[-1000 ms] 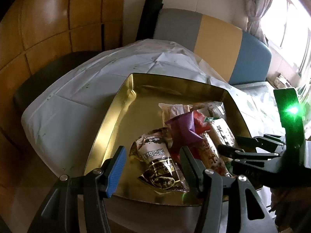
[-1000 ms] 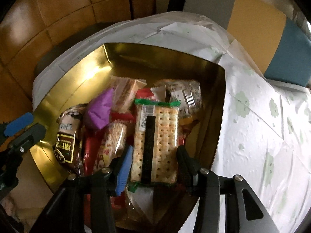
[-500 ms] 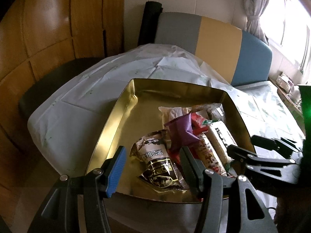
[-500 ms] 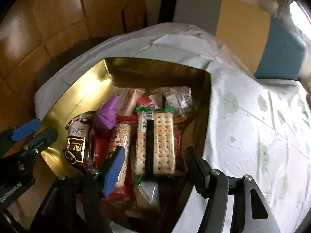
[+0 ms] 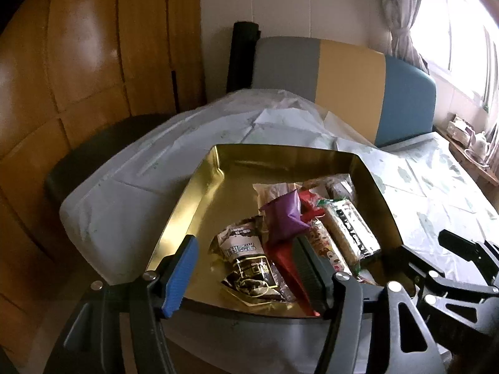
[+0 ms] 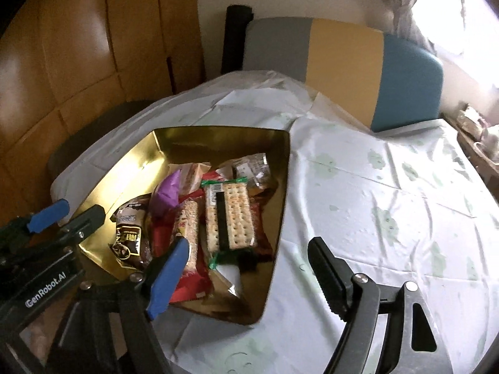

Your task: Organize snacks

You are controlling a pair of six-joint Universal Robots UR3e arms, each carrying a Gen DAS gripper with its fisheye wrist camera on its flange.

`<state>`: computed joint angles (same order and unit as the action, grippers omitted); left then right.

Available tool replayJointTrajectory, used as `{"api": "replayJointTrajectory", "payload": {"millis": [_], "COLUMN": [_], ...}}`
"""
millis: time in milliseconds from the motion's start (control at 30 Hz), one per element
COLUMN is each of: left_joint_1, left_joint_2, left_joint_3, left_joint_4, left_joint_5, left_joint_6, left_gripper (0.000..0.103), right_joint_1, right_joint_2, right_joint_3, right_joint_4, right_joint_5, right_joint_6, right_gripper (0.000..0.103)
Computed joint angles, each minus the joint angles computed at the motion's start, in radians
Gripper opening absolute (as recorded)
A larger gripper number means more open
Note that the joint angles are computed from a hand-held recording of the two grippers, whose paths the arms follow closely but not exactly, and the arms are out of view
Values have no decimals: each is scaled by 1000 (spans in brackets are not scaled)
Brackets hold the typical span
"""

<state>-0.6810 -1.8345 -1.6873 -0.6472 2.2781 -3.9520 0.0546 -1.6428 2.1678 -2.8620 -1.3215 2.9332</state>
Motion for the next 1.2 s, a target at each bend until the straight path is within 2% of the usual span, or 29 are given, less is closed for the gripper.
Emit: {"api": "replayJointTrajectory", "payload": {"millis": [200,333,1200], "left_joint_1": [-34,-52,-48], "left_joint_2": [-14,-39,-39], "left_joint_3": [22,62,59], "left_joint_4": [-18,-91,-119], "left_joint_5": [68,120,128], "left_joint_6": [-40,-82,-111], "left_gripper": [69,69,69], "right_joint_1": [-29,-39,-16], "right_joint_2": [-60,-76,-66], "right_joint_3": [77,100,117], "right_joint_4": [-62,-87,-123], "right_joint_5": [-4,-5,-25], "right_joint_6": [10,19,21], "right_gripper": [81,83,85]}}
